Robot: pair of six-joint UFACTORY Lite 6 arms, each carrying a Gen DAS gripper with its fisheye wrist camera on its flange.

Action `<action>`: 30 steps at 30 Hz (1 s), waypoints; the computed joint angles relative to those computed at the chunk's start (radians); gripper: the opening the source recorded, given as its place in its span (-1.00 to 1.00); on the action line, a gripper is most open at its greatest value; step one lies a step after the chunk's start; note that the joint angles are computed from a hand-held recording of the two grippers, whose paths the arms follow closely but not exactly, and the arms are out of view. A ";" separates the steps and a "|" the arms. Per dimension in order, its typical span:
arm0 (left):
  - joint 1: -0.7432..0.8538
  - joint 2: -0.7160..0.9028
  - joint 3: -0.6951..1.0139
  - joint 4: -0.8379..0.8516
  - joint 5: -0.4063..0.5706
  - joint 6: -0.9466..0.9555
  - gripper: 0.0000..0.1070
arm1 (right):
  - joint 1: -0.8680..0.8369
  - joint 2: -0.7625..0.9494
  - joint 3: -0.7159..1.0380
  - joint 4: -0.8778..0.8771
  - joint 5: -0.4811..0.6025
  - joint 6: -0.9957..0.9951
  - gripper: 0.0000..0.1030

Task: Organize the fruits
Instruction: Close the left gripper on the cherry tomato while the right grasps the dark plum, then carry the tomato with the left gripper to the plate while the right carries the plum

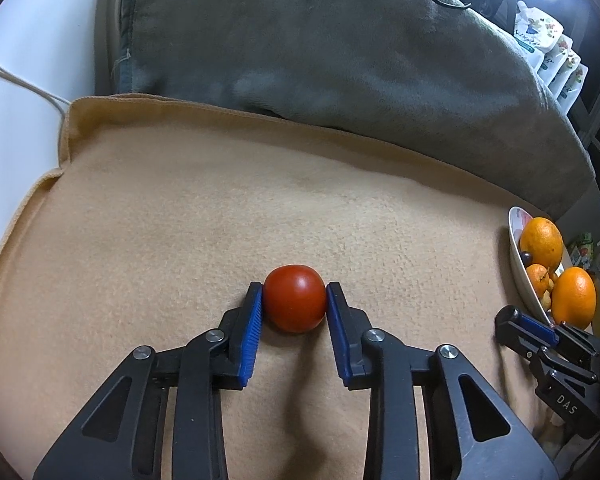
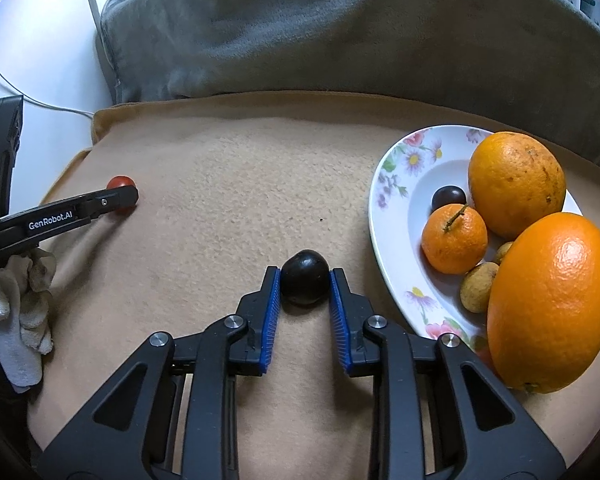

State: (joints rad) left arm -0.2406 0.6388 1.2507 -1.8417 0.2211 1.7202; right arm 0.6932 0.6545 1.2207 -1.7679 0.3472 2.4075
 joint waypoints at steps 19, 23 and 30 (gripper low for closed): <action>-0.065 -0.193 -0.166 -0.312 -0.003 0.288 -0.45 | 0.029 -0.247 -0.228 -0.267 0.043 0.259 -0.51; -0.100 -0.254 -0.198 -0.355 -0.011 0.319 -0.45 | 0.036 -0.328 -0.298 -0.294 0.062 0.290 -0.51; -0.183 -0.307 -0.206 -0.476 -0.039 0.409 -0.45 | 0.044 -0.496 -0.441 -0.309 0.089 0.309 -0.51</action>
State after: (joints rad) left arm -0.4236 0.3318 1.0442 -2.3175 0.1825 2.1293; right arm 0.7368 0.1589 0.7797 -2.0768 0.4363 2.7168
